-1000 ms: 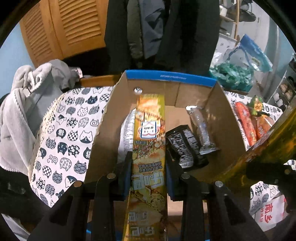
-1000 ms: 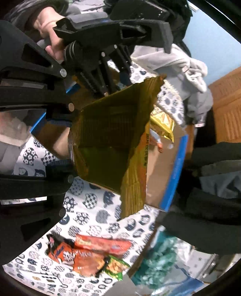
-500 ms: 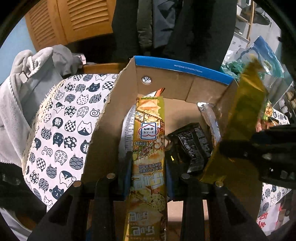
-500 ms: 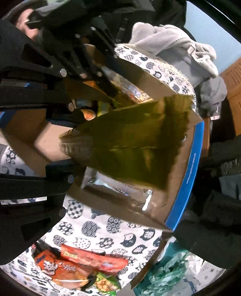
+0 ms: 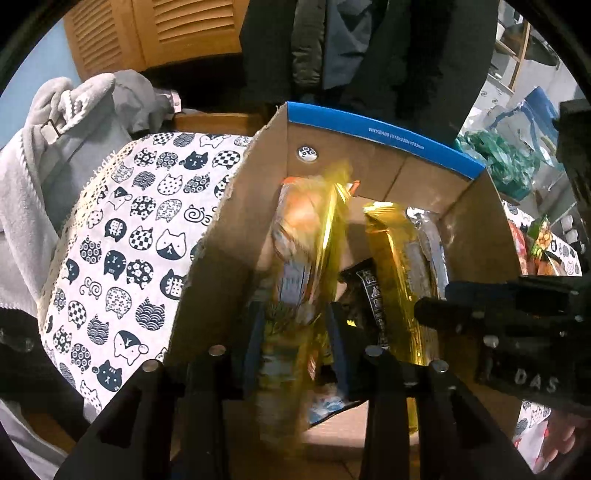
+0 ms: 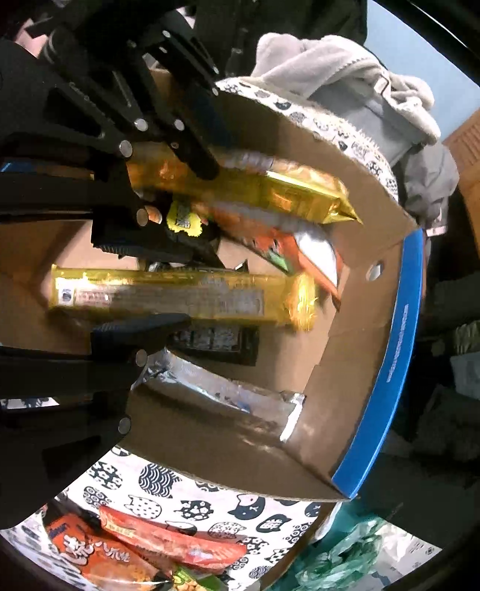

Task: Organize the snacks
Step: 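Open both tools to drop the gold wafer sticks into the box, then move both tools back toward the orange and red bags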

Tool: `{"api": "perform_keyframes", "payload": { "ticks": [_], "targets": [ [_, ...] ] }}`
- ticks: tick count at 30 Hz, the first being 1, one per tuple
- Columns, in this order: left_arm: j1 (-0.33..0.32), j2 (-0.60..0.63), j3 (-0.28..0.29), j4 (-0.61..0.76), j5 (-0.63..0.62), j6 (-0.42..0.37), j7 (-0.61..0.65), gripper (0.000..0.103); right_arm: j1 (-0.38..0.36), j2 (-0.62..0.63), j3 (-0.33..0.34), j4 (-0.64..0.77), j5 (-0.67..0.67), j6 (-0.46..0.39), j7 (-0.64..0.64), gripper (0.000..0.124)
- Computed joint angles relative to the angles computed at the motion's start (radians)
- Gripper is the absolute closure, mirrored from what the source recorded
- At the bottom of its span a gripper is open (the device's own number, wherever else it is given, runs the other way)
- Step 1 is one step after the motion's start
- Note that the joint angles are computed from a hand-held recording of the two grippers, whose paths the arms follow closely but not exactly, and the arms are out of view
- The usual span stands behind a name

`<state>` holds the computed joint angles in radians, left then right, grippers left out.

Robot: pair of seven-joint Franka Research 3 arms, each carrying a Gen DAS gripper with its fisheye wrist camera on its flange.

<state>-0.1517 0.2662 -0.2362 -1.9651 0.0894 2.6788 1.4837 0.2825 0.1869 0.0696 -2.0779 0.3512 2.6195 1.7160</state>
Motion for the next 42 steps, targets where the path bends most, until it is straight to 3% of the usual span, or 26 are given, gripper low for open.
{"api": "perform_keyframes", "payload": {
  "ticks": [2,5,7,13,31,42],
  "targets": [
    [-0.007,-0.008,0.006,-0.004,0.017,-0.001,-0.016,0.055,0.0,-0.016,0.005,-0.014,0.014,0.014,-0.013,0.083],
    [-0.015,-0.03,0.013,-0.021,0.042,0.01,-0.041,0.043,0.012,-0.065,-0.009,-0.061,-0.042,0.053,0.032,0.059],
    [-0.011,-0.042,0.009,-0.028,0.034,0.013,-0.037,0.034,0.01,-0.099,-0.01,-0.091,-0.055,0.078,0.04,0.056],
    [-0.017,-0.093,-0.017,-0.056,-0.016,0.037,0.015,0.026,-0.011,-0.211,-0.018,-0.178,-0.169,0.084,0.101,0.048],
    [-0.136,-0.16,-0.052,-0.089,0.027,0.076,0.089,0.022,-0.19,-0.581,0.002,-0.481,-0.358,-0.008,0.123,0.046],
    [-0.214,-0.076,-0.068,-0.014,0.122,0.016,0.032,0.022,-0.295,-0.628,-0.026,-0.616,-0.333,0.043,0.103,0.045]
  ]
}}
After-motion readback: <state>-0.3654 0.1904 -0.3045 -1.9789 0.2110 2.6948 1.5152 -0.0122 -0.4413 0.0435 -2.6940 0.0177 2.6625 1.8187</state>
